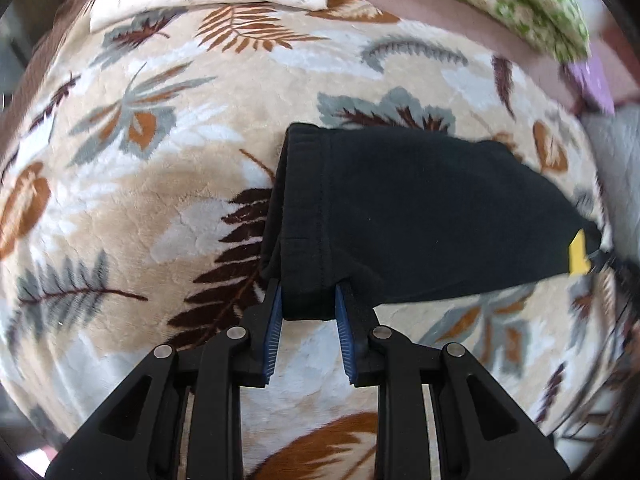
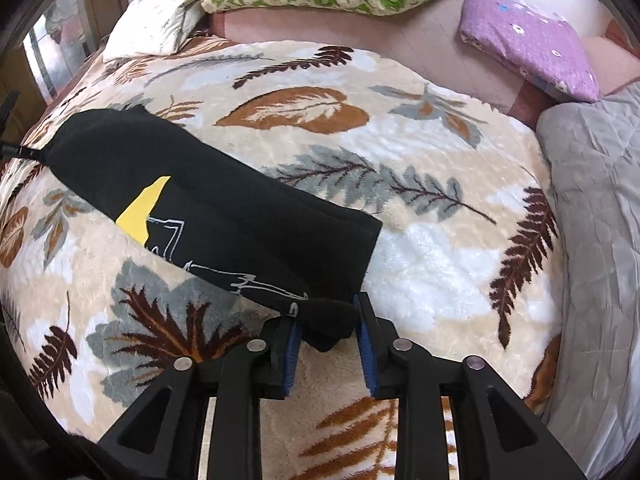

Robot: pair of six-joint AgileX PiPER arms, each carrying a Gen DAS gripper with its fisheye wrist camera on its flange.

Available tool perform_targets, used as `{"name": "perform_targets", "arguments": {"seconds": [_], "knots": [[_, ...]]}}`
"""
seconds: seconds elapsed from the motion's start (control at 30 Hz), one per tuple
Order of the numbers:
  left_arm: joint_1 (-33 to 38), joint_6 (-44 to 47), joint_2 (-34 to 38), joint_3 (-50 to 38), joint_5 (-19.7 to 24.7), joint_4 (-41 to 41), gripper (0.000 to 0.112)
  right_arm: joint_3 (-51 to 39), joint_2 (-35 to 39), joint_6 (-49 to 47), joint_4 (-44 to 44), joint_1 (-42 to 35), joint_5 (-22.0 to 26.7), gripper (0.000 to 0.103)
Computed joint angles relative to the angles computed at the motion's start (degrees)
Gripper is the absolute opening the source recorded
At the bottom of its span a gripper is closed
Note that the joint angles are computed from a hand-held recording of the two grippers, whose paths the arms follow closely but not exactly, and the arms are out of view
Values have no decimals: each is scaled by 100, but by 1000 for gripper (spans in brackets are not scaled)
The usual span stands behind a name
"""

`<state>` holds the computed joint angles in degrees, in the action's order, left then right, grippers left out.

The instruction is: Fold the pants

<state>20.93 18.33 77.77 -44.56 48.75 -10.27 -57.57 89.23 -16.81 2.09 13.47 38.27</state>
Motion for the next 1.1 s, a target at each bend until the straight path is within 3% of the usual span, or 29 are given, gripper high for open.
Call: {"name": "perform_targets", "arguments": {"seconds": [0.17, 0.47, 0.57, 0.7, 0.77, 0.9, 1.1], "knots": [[-474, -554, 146, 211, -528, 788, 26, -79, 99, 319, -245, 60, 80, 33], [489, 712, -168, -277, 281, -242, 33, 20, -395, 735, -599, -230, 498, 37], [440, 601, -380, -393, 482, -197, 33, -53, -686, 357, 292, -762, 724, 37], [-76, 129, -603, -708, 700, -20, 33, -245, -805, 75, 1514, -1164, 972, 52], [-137, 180, -684, -902, 841, -217, 36, -342, -714, 106, 2080, -1244, 1043, 52], [-295, -17, -534, -1247, 884, -145, 39, -475, -361, 324, 2528, -1167, 848, 55], [55, -93, 172, -1654, 833, -180, 39, -680, 497, 1073, 2025, -838, 270, 55]]}}
